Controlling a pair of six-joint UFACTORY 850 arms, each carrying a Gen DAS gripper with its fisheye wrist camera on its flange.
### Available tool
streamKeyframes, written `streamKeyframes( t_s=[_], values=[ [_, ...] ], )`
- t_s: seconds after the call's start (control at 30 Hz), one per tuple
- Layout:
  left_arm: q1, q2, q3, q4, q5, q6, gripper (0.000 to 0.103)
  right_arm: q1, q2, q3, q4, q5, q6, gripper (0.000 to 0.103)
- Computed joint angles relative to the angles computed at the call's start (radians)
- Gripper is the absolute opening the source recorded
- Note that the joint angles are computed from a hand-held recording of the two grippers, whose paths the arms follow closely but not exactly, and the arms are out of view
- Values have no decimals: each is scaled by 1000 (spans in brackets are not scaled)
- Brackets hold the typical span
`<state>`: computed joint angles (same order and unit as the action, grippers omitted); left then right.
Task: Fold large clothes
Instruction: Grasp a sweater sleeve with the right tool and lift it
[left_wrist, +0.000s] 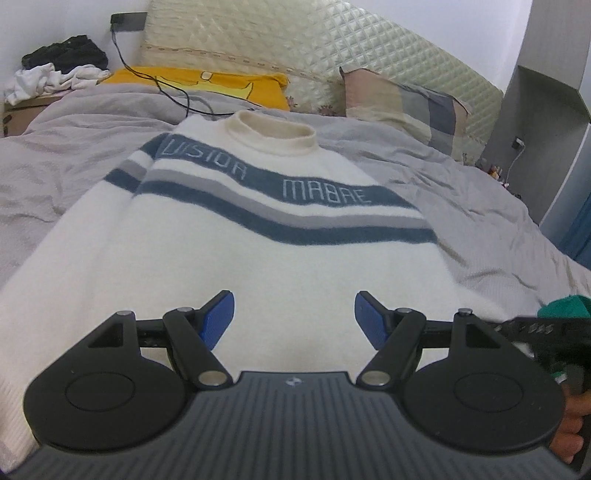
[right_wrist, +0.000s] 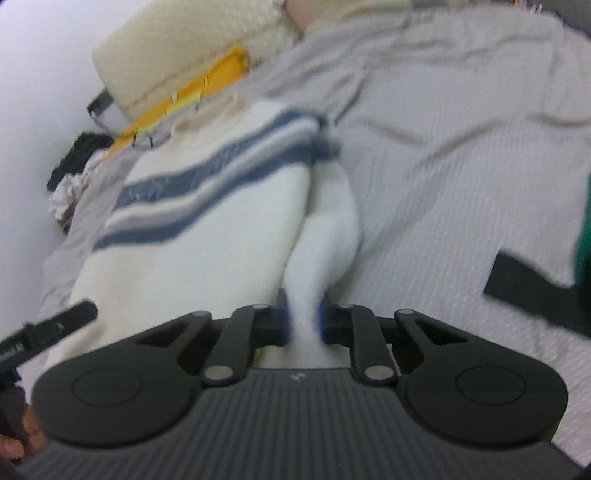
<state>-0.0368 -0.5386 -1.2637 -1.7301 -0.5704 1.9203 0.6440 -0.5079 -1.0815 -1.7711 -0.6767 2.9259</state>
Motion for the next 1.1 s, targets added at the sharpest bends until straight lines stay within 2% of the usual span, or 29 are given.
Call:
streamKeyframes(
  t_s=[0.17, 0.4, 0.57, 0.7, 0.77, 0.9, 1.1],
  values=[
    [5, 6, 4, -2, -2, -18, 76, 33, 0, -24, 127, -167, -146, 16],
    [7, 7, 5, 8, 4, -39, 76, 24, -1, -45, 320, -414, -330, 16],
    [5, 7, 4, 3, 16, -43, 76, 12, 18, -29, 326, -622, -348, 15],
    [4, -1, -8, 9, 34, -70, 76, -6, 1, -54, 306, -756, -450, 15],
    [5, -8, -16, 15, 43, -84, 76, -36, 14, -50, 290, -757, -468, 15],
    [0, -19, -32, 7, 80, -88, 76, -116, 59, -44, 269, -657, -505, 15],
    [7, -68, -102, 43, 96, -197, 76, -274, 96, -106, 236, -525, -736, 15]
  ],
)
